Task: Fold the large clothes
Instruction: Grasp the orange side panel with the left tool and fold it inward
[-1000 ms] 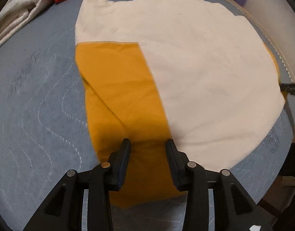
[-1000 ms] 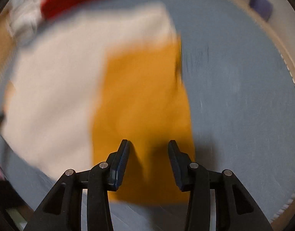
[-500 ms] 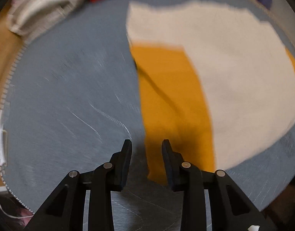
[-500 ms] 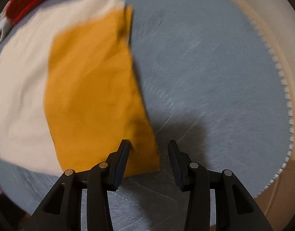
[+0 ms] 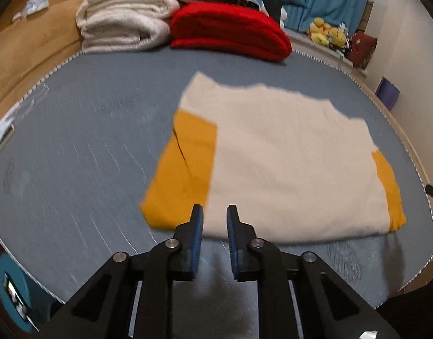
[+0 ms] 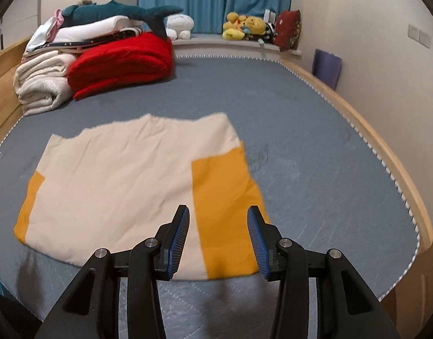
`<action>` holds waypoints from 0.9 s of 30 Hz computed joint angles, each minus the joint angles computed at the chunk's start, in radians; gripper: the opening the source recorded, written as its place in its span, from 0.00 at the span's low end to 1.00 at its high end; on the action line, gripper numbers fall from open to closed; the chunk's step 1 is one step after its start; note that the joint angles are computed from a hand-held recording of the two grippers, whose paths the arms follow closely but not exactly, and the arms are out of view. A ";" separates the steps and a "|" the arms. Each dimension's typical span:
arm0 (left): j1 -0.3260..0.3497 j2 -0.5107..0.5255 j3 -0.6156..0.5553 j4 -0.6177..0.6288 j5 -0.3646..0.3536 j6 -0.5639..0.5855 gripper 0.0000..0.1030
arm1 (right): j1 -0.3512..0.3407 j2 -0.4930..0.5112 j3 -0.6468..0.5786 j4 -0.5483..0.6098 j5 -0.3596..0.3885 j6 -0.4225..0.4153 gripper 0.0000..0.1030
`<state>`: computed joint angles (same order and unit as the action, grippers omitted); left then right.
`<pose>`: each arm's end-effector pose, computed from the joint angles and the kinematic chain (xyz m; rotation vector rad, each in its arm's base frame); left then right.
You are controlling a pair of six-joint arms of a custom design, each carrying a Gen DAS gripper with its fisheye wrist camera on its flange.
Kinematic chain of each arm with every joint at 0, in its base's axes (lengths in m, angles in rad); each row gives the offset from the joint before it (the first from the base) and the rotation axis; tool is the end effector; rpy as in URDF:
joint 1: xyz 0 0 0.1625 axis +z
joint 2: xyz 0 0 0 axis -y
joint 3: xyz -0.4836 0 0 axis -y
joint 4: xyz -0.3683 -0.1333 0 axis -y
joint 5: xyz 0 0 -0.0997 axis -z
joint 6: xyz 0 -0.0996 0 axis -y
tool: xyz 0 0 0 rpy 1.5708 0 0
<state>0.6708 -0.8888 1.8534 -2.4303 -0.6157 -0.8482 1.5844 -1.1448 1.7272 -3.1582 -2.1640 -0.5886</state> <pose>-0.3427 -0.5459 0.1676 0.1232 2.3169 -0.8423 0.0862 -0.6295 0.4402 0.2920 -2.1543 0.9441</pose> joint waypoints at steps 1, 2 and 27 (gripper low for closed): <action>0.007 0.012 0.005 -0.017 -0.026 0.005 0.13 | -0.006 0.000 -0.001 0.025 -0.003 0.025 0.43; 0.016 0.020 0.004 -0.034 -0.043 0.017 0.13 | -0.009 -0.014 0.025 0.026 0.001 0.044 0.43; 0.231 0.049 0.145 -0.675 -0.341 -0.274 0.47 | -0.024 -0.018 0.012 0.140 0.090 0.060 0.43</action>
<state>0.9019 -0.8394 1.9989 -3.1053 -0.9563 -1.1226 1.5600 -1.1625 1.7393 -3.0178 -2.0745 -0.5283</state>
